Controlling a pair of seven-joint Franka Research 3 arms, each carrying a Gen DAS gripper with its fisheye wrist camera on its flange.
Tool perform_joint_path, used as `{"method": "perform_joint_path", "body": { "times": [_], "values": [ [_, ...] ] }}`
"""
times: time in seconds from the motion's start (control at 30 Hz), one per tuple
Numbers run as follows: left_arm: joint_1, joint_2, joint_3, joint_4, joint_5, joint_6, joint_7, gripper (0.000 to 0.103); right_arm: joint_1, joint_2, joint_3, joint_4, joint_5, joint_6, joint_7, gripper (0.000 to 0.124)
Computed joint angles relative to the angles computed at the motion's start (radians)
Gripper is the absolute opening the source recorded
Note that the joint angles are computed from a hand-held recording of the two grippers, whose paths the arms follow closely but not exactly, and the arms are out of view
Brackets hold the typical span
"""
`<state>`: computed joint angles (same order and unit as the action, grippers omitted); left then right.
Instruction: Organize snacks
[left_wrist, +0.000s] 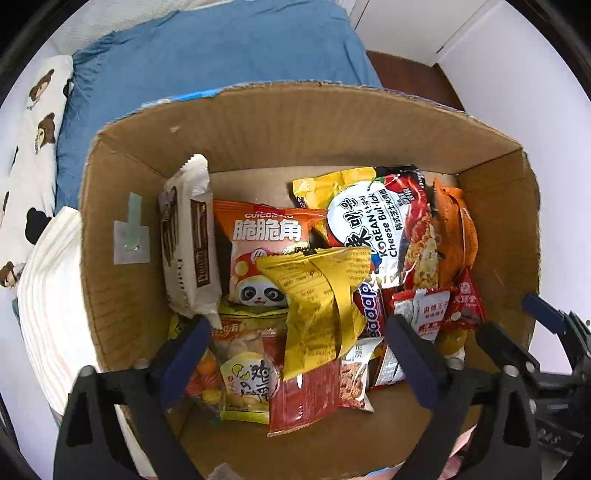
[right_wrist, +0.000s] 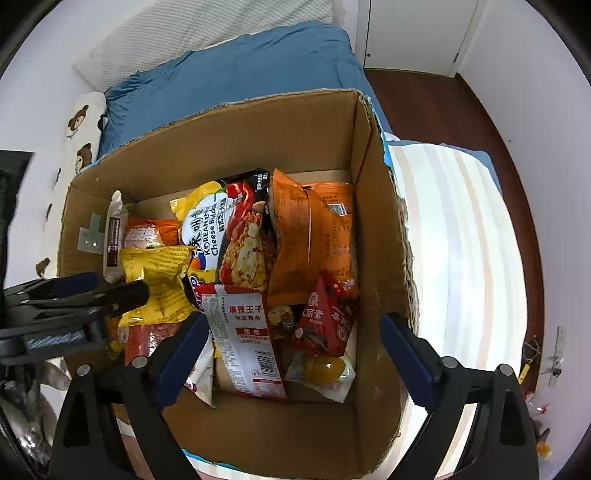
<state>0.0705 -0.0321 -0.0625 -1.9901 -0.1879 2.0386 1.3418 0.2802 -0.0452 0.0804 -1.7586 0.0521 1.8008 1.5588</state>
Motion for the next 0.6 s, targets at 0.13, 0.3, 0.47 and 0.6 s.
{"method": "perform_joint_path", "body": {
  "times": [0.13,0.3,0.47,0.6],
  "values": [
    [-0.004,-0.054,0.001,-0.054,0.031,0.027,-0.009,0.099,0.002,-0.014,0.002,-0.018,-0.015,0.005,0.009,0.099],
    [-0.015,-0.144,0.008,-0.127,0.039,0.052,-0.019,0.099,0.000,-0.056,0.003,-0.046,-0.004,0.023,0.000,0.099],
    [-0.034,-0.267,0.009,-0.225,0.072,0.117,-0.073,0.099,-0.007,-0.153,0.008,-0.122,0.011,0.079,-0.029,0.099],
    [-0.049,-0.372,-0.002,-0.298,0.138,0.163,-0.141,0.099,-0.014,-0.256,0.016,-0.208,0.023,0.139,-0.041,0.099]
  ]
}}
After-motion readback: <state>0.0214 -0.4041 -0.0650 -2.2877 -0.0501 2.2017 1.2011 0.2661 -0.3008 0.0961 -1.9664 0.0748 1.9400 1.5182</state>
